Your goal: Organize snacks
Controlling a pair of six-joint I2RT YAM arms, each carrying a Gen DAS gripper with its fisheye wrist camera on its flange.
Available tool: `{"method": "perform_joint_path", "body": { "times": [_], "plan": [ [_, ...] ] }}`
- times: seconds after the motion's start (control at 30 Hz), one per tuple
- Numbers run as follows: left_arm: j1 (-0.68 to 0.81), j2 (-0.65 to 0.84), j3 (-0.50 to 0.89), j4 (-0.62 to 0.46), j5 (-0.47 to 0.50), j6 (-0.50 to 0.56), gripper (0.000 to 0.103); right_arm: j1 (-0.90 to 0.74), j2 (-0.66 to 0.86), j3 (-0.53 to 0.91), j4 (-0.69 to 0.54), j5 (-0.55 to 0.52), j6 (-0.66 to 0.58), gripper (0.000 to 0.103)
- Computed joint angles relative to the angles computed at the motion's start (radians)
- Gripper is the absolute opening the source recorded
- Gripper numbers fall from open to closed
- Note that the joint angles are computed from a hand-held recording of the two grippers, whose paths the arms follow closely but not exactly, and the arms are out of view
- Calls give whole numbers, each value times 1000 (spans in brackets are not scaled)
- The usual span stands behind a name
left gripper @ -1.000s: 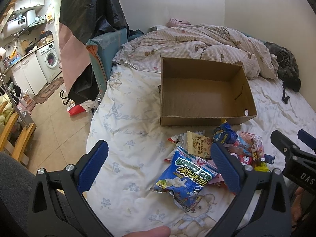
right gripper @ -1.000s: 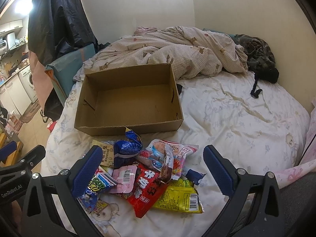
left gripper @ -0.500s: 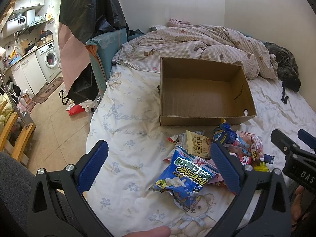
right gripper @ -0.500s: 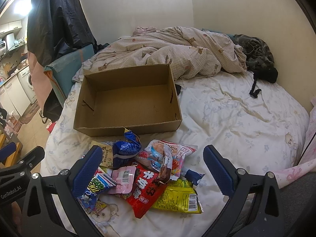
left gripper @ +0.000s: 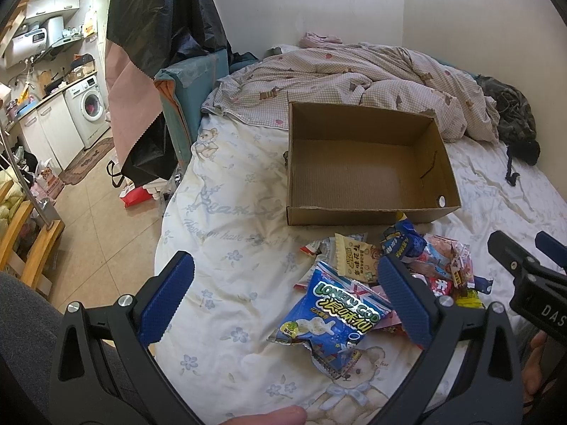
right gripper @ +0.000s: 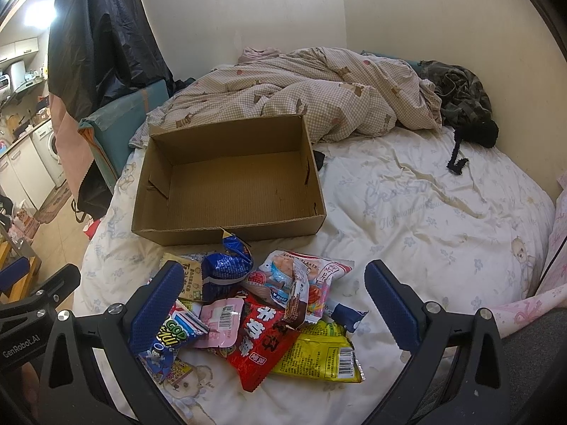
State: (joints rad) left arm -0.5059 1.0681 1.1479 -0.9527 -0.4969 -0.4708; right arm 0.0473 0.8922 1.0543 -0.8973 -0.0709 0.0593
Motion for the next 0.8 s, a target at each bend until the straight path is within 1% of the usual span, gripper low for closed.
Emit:
{"method": "perform_joint_path", "body": {
  "times": [0.4,0.8],
  "plan": [
    [9,2,0,1,6,8,102,-3,-3,-3,-2,-5,-4,103],
    [19,8,8,-10,17,10,102,20,-3,-5,-7,14,14,103]
  ]
}}
